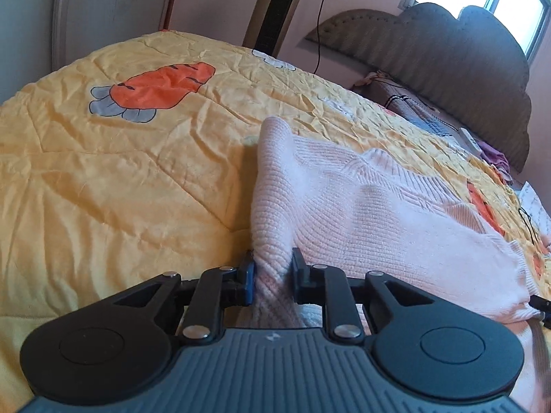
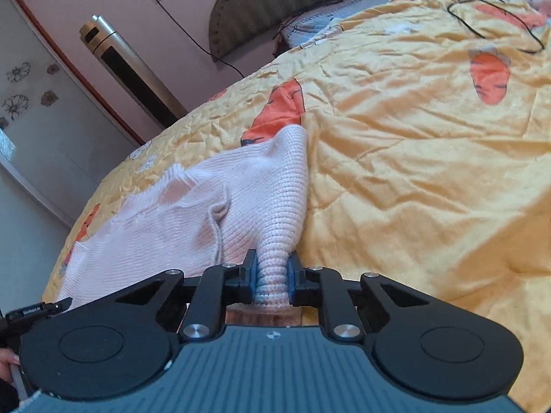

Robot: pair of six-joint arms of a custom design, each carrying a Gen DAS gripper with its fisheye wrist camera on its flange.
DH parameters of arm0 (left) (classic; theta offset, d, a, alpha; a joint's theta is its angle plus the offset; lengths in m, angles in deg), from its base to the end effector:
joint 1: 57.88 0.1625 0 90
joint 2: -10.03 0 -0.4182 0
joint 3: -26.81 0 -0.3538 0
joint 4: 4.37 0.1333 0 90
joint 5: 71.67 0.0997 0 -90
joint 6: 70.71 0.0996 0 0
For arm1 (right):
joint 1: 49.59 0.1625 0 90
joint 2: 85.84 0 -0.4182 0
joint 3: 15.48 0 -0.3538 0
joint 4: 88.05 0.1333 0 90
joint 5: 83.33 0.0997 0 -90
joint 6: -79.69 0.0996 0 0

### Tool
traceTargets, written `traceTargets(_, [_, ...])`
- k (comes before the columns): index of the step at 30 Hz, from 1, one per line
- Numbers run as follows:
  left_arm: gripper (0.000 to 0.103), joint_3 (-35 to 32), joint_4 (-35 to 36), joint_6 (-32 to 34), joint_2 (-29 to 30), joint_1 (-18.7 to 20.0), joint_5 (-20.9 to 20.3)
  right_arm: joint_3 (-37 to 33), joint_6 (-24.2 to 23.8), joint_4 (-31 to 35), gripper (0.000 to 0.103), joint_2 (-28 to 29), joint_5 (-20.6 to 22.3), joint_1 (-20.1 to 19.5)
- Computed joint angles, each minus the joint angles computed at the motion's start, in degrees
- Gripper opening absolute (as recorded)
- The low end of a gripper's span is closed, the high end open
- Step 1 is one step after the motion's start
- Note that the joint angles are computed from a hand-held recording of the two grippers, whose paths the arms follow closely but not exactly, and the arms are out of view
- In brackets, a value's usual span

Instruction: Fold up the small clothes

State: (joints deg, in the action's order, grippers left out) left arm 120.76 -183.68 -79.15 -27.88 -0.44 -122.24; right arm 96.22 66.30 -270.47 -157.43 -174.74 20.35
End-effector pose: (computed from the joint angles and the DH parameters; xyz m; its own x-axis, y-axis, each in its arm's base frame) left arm -0.1858 -0.6563 0.1164 -0.8955 0.0173 -0.4448 0.3220 0.7150 -0.6206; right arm -0.0631 -0.5544 0.3494 -0.9556 0.2184 0.1979 -0.0119 0.6423 -0.7663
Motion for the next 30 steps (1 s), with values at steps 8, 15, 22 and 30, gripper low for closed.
traceTargets(8, [0.074, 14.3, 5.7, -10.3, -11.1, -2.9, -4.1, 8.1, 1.3, 2.2, 0.081, -6.8, 0.3, 0.9])
traceTargets(15, [0.079, 31.1, 5.5, -9.9, -22.3, -7.0, -11.1, 26.3, -4.1, 5.9, 0.081, -22.2, 10.4, -5.3])
traceTargets(22, [0.078, 40.4, 4.9, -16.9, -30.0, -8.8, -16.2, 32.2, -7.7, 24.3, 0.082, -36.4, 21.6, -13.8])
traceTargets(30, [0.075, 44.3, 11.6, -17.6, -33.1, -15.4, -9.3, 37.2, -11.2, 29.1, 0.081, -44.2, 26.7, -18.7])
